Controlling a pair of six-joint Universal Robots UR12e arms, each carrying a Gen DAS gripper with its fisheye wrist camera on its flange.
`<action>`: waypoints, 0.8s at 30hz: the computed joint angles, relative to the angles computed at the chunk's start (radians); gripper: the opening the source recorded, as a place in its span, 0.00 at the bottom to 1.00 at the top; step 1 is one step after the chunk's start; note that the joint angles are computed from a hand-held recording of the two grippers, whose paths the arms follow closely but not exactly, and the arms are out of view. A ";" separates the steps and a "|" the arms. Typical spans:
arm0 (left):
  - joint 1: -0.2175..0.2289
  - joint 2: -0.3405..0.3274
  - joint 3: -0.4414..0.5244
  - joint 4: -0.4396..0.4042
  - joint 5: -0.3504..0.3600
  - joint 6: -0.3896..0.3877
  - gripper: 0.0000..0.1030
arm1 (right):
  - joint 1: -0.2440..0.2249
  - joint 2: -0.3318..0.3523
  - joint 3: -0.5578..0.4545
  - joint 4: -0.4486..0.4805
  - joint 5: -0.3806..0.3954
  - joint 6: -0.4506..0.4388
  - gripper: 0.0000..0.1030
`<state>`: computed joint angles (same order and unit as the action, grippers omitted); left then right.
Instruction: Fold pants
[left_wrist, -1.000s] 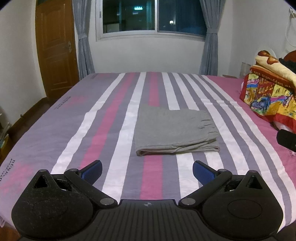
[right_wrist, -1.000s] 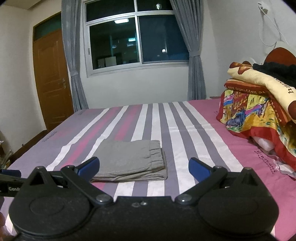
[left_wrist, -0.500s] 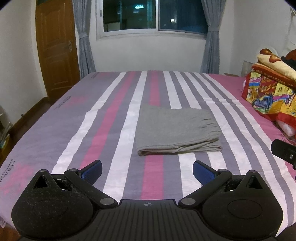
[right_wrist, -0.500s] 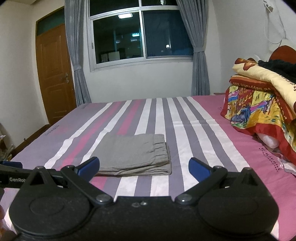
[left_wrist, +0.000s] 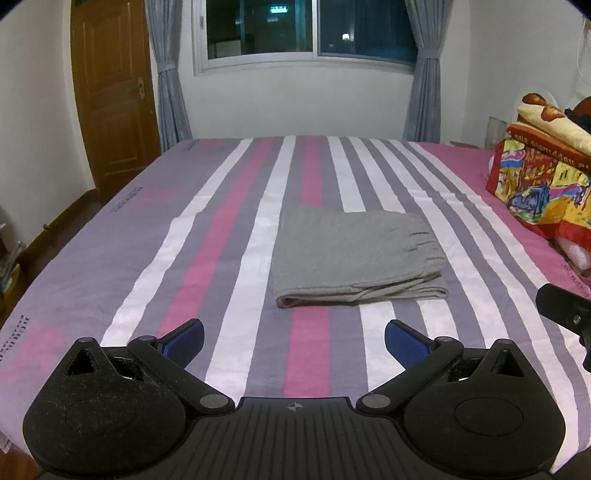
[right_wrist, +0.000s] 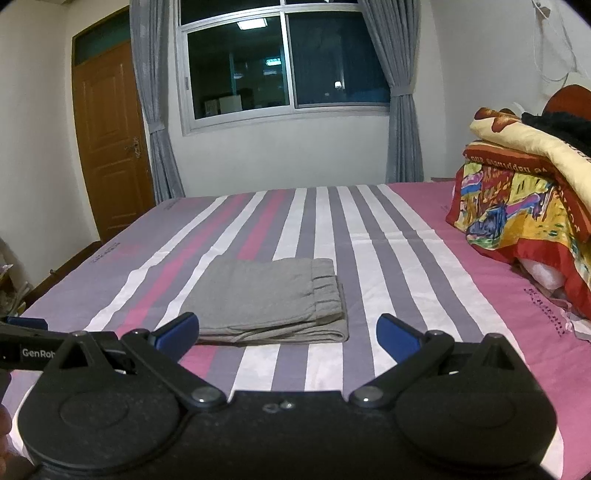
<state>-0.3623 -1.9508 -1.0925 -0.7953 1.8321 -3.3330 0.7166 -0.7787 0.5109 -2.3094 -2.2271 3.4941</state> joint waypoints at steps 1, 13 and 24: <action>0.000 -0.002 0.002 -0.002 0.001 0.001 1.00 | -0.001 -0.002 0.004 0.001 0.002 0.002 1.00; -0.002 -0.011 0.016 -0.018 -0.005 0.009 1.00 | -0.006 -0.004 0.008 0.021 0.011 0.029 1.00; -0.002 -0.014 0.018 -0.019 -0.005 0.013 1.00 | -0.007 -0.003 0.005 0.025 0.012 0.031 1.00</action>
